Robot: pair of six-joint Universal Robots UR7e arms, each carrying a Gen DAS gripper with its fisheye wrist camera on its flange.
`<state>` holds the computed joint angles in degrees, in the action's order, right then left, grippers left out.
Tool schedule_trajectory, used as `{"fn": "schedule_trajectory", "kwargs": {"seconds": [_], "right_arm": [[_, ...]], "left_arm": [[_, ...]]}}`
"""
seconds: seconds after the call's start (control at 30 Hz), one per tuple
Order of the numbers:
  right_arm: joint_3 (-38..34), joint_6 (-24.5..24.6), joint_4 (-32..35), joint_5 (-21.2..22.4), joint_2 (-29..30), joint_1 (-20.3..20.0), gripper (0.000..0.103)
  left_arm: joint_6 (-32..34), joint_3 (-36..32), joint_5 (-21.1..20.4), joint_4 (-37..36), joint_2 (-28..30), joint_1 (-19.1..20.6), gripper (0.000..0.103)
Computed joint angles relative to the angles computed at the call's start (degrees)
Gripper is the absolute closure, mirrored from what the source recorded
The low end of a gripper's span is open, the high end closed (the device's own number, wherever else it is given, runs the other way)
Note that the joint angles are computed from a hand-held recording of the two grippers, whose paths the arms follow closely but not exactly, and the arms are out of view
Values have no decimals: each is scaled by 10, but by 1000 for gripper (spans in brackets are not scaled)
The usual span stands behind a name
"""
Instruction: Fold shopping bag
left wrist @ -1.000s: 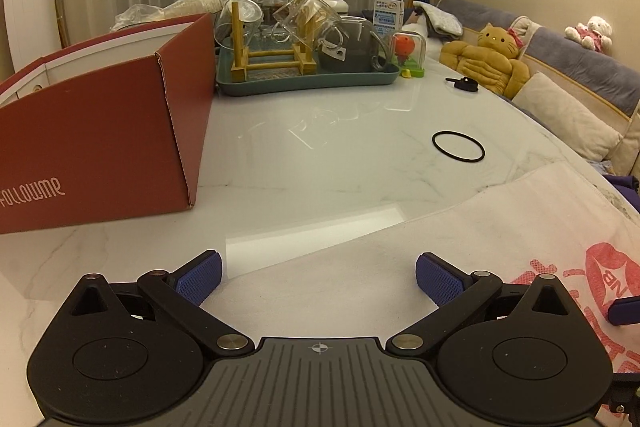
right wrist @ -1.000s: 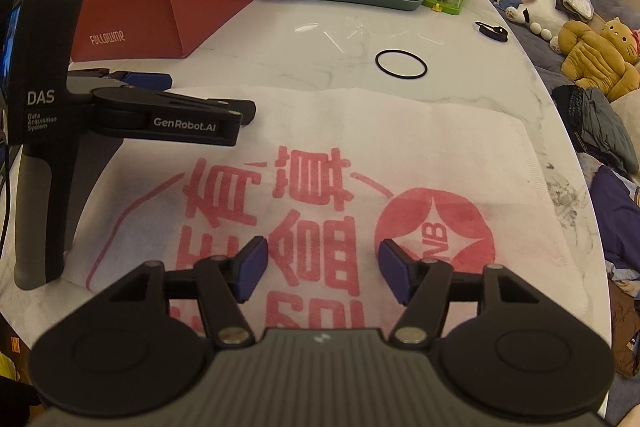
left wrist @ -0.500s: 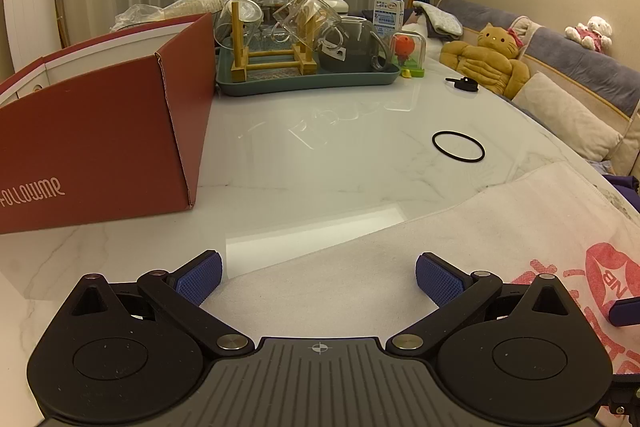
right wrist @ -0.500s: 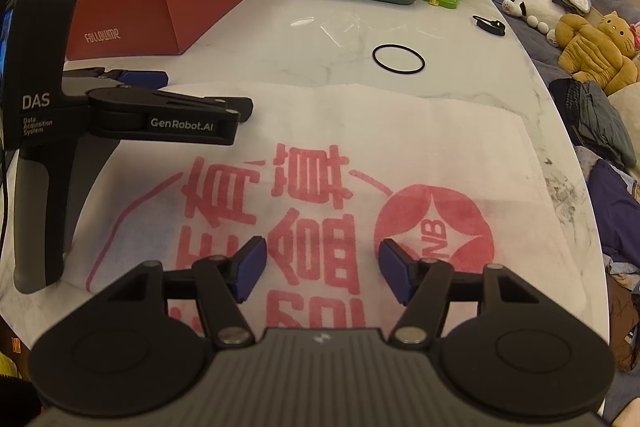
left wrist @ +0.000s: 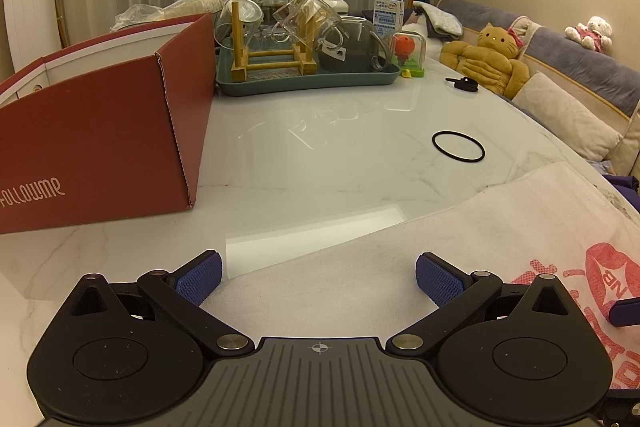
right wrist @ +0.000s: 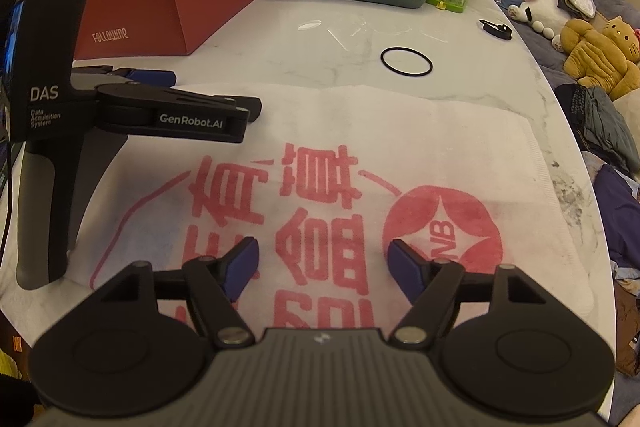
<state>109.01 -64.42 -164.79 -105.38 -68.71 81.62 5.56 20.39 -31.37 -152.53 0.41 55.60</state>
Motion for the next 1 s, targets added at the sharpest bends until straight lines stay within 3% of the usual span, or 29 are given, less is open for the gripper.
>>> {"fn": "schedule_trajectory", "kwargs": {"seconds": [1.0], "right_arm": [[-4,6,9,-15,3,7,27]], "left_arm": [[-1,11,1,-5,-5,-1,0]]}}
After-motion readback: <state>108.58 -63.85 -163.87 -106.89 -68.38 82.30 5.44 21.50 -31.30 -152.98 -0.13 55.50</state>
